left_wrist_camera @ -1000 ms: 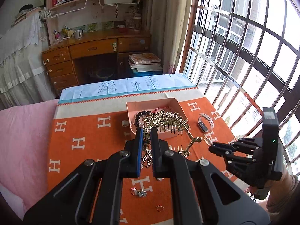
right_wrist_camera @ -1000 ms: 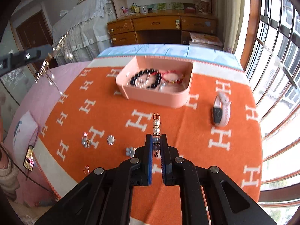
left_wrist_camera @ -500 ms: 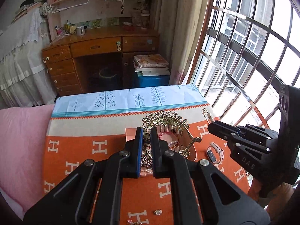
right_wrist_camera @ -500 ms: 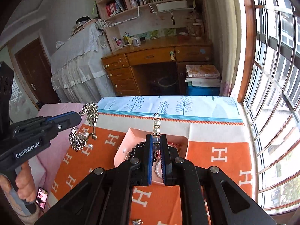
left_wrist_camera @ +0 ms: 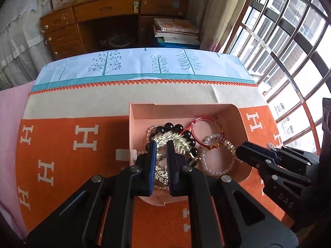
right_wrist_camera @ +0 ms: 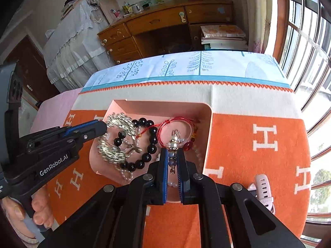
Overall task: Organize jewelry
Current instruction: 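Open both tools over the pink box and withdraw them, then grasp the round pearl brooch with the left tool while the right tool grasps the white watch band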
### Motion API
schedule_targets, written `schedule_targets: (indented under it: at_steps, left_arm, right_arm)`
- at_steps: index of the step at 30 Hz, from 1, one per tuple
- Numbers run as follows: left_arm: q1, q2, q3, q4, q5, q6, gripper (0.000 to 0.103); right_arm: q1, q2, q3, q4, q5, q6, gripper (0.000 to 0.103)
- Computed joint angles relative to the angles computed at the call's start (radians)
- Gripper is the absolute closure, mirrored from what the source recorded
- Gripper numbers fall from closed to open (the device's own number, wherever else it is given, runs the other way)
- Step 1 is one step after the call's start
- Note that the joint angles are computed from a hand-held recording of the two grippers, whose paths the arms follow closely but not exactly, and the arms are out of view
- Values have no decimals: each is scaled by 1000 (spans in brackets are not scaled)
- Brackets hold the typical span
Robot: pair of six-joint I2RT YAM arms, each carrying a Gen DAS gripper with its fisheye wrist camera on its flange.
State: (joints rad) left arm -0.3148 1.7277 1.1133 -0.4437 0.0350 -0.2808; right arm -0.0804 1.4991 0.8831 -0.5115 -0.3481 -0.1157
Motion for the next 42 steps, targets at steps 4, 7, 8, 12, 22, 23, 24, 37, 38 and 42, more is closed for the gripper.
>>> schedule_targets:
  at_steps: [4,7,8,12,22,23,24,37,38,42]
  left_arm:
    - [19,-20,-10,-25,48,-1,86]
    - [2,-87,-39,-35,37,12,59]
    - [0,-123,-48,-49,41,16,55]
    - [-30,-228,-63,-112,28,25,54]
    - [-173,-485,-102,-289,-55,10,54]
    - [-188,-509,-104,-307,-61,4,54]
    - [-205,-533,-106,-322,-69,-1,54]
    - [-505,-721,-85,-498,-273,-114,54]
    - [-528,-729,-87,-506,-288,-123,54]
    - [-612,-764,-106,-536,-348,-167,54]
  right_arm:
    - [-21,-43,-53,40,-11,-14,73]
    - [-40,-108,-68,5,-26,-37,73]
    - [-49,-137,-73,-16,-37,-44,73]
    - [-69,-252,-88,-95,-55,-77,72]
    - [-155,-568,-108,-368,-107,-196,63]
    - [-172,-593,-107,-397,-119,-213,61]
    - [-190,-616,-103,-429,-132,-233,58]
    - [-632,-774,8,-871,-335,-744,45]
    - [-689,-768,17,-915,-356,-816,45]
    - [-876,-734,36,-1054,-396,-1064,41]
